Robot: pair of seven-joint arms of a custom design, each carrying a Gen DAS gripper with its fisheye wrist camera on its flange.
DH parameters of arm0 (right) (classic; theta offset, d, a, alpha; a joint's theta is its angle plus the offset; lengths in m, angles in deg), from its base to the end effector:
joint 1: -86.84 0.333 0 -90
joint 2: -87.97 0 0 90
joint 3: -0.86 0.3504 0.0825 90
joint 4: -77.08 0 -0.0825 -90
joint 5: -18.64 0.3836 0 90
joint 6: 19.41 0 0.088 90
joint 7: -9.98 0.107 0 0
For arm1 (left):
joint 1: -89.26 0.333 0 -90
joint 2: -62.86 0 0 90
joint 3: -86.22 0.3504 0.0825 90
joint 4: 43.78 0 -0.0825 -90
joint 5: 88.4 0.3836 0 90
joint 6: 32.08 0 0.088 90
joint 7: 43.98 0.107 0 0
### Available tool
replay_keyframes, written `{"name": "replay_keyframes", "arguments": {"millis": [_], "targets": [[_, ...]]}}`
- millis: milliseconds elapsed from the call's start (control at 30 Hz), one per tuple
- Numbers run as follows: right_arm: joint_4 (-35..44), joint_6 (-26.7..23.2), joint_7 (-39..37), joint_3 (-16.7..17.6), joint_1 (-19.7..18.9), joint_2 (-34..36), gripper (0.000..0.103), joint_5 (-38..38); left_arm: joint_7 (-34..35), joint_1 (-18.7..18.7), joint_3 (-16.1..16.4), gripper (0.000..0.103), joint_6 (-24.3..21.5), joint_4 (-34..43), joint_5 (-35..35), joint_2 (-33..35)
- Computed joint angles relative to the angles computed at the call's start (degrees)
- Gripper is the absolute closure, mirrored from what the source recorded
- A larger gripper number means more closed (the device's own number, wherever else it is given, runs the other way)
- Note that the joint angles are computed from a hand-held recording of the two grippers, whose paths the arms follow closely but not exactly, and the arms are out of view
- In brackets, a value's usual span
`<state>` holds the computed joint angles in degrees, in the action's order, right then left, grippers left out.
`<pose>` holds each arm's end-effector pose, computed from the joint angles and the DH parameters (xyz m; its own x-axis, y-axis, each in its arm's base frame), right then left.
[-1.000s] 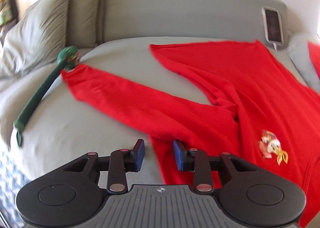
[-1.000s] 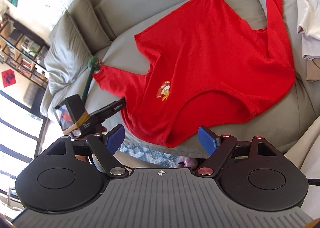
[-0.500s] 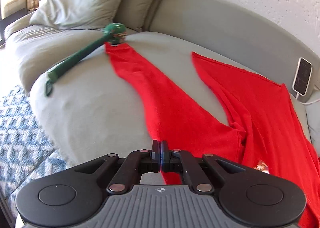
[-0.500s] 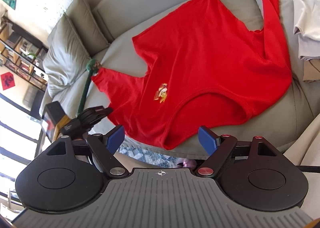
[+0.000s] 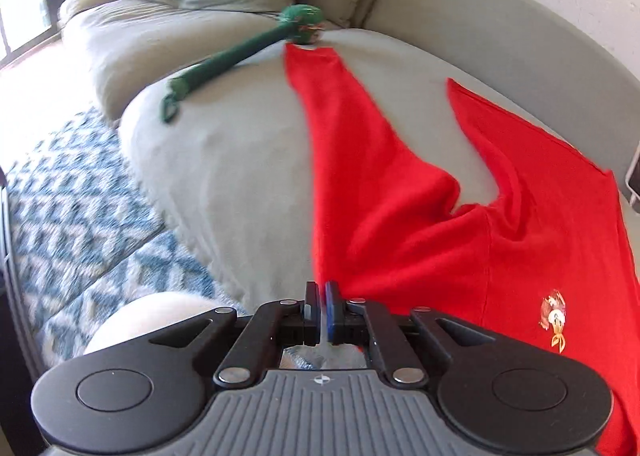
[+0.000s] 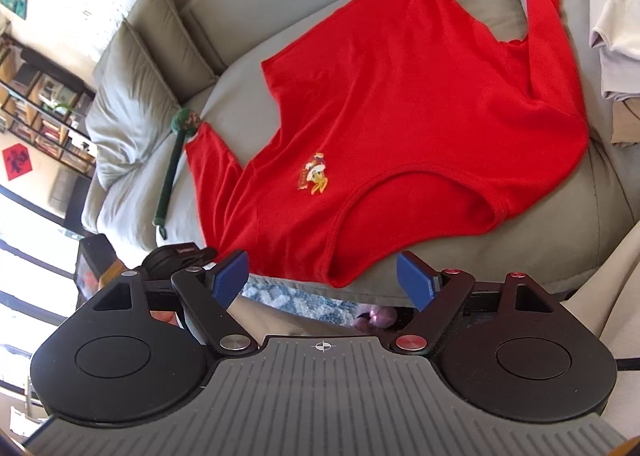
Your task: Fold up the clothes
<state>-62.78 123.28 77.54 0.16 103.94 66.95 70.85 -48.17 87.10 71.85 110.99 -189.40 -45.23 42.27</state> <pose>0.4329 0.1227 0.5129 0.1701 -0.7878 -0.5920 -0.9174 0.0928 -0.3871 0.4126 -0.1311 0.4563 0.6871 -0.7165 0.1207 -0.5178 -0.5994 -0.6105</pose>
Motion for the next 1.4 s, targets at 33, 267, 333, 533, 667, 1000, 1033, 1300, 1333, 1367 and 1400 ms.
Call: {"name": "replay_keyframes", "arguments": {"millis": [33, 267, 333, 533, 667, 1000, 1033, 1300, 1333, 1367, 1400], "targets": [[0.08, 0.03, -0.01, -0.10, -0.04, 0.13, 0.021, 0.06, -2.51, 0.51, -1.06, 0.089, -0.77, -0.26, 1.42, -1.39], [1.41, 1.86, -1.31, -0.41, -0.20, 2.11, 0.020, 1.59, -2.94, 6.80, 2.76, 0.064, 19.35, 6.01, 13.75, 3.61], [2.17, 2.44, -2.32, -0.57, -0.15, 2.85, 0.020, 2.35, 4.29, 6.13, 5.04, 0.064, 21.35, 10.66, 8.90, 8.62], [8.73, -1.18, -5.20, -1.85, -0.89, 6.81, 0.020, 3.75, 44.05, 1.07, 8.71, 0.066, 8.12, 27.85, -24.87, 21.50], [16.45, -9.31, -9.87, -3.93, -2.55, 8.73, 0.019, 8.98, 62.71, 1.71, 8.05, 0.044, 12.09, 28.48, -41.46, 20.08], [37.91, 8.75, -12.41, 1.19, -5.05, 26.85, 0.013, 7.29, 41.77, 2.22, 14.42, 0.049, 24.14, 39.50, -11.91, 36.21], [40.65, 9.41, -9.49, 1.61, -5.35, 30.07, 0.013, 4.64, 44.12, 4.18, 12.68, 0.050, 25.16, 41.38, -15.43, 39.13], [55.30, 6.72, 7.62, 2.45, -5.10, 47.44, 0.018, -14.22, 54.80, 6.95, 9.82, 0.069, 21.96, 59.47, -26.42, 56.83], [55.58, 6.85, 7.18, 3.49, -5.92, 48.00, 0.018, -14.22, 55.83, 7.00, 9.75, 0.069, 21.24, 61.58, -26.91, 58.42], [55.53, 7.00, 6.29, 4.76, -7.05, 48.39, 0.018, -13.79, 57.21, 7.28, 9.33, 0.069, 20.86, 63.20, -27.42, 59.67], [55.48, 7.08, 5.96, 5.68, -7.84, 48.71, 0.018, -13.76, 58.90, 7.53, 8.84, 0.073, 20.24, 64.93, -27.82, 60.96]]}}
